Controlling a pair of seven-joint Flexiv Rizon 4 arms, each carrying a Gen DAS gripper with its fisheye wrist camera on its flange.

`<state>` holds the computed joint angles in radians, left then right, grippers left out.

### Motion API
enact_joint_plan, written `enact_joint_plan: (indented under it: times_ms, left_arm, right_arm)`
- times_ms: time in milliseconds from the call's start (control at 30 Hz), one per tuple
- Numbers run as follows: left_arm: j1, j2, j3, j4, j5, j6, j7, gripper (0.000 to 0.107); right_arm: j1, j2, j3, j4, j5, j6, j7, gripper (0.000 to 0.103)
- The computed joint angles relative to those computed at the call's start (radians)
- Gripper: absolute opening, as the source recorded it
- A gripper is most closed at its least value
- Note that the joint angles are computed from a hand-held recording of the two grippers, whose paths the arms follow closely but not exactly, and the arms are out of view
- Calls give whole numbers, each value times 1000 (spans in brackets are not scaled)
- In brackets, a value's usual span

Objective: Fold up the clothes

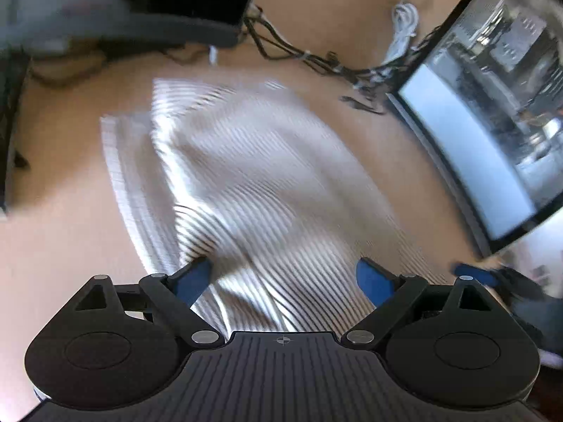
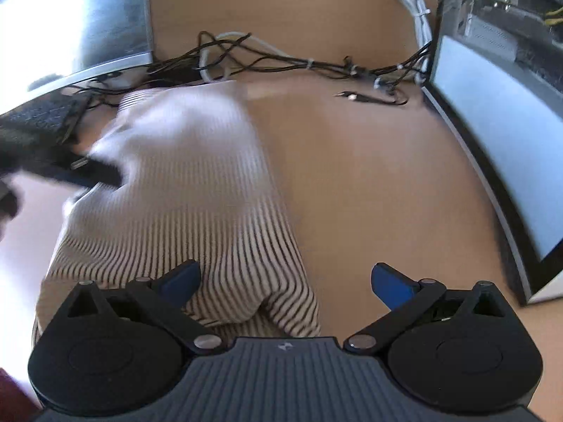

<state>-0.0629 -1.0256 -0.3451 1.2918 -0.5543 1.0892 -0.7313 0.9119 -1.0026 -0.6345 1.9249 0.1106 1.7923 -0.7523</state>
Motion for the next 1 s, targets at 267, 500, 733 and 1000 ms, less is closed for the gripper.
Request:
enact_joint_plan:
  times_ms: [267, 500, 733, 1000]
  left_arm:
    - [127, 49, -186, 120, -58, 109, 186, 97]
    - [87, 59, -83, 114, -80, -81, 206, 99]
    - [52, 76, -3, 121, -76, -76, 129, 99]
    - [97, 82, -159, 154, -186, 110, 268, 99]
  right_arm:
    - [-52, 20, 87, -6, 35, 44, -1, 103]
    - [-77, 34, 112, -14, 19, 37, -19, 103]
    - [-56, 65, 70, 17, -13, 67, -112, 103]
    - [-70, 58, 92, -21, -29, 201, -295, 77]
